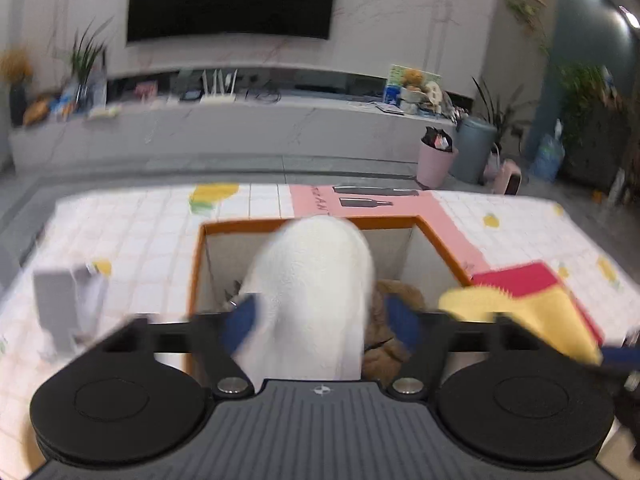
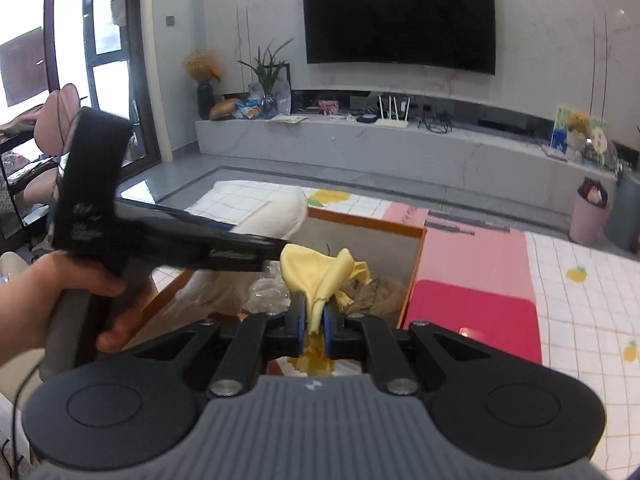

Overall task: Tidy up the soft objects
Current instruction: 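Release the white mitt into the shoebox with the left tool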

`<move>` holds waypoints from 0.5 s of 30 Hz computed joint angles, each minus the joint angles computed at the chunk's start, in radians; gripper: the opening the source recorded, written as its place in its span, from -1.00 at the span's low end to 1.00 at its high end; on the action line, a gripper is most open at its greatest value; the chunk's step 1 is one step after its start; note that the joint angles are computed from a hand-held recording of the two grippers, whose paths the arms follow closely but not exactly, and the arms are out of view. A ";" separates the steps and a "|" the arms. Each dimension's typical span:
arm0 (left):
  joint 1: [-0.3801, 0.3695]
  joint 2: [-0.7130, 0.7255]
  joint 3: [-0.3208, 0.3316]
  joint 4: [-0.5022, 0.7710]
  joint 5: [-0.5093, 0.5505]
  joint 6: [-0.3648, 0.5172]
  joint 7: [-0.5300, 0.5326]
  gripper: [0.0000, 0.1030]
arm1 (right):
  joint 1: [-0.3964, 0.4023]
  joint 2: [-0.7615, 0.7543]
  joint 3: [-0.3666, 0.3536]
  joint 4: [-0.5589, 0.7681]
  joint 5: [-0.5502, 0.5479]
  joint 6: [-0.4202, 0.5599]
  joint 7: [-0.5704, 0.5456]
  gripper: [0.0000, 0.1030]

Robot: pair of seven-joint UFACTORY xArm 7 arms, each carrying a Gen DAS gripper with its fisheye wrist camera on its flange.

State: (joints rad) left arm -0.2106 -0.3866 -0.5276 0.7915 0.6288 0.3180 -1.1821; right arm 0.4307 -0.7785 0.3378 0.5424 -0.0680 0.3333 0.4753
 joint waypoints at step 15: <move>-0.092 -0.376 0.110 -0.185 -0.256 0.060 0.096 0.89 | -0.066 -0.023 0.036 0.001 -0.028 0.091 -0.001 -0.87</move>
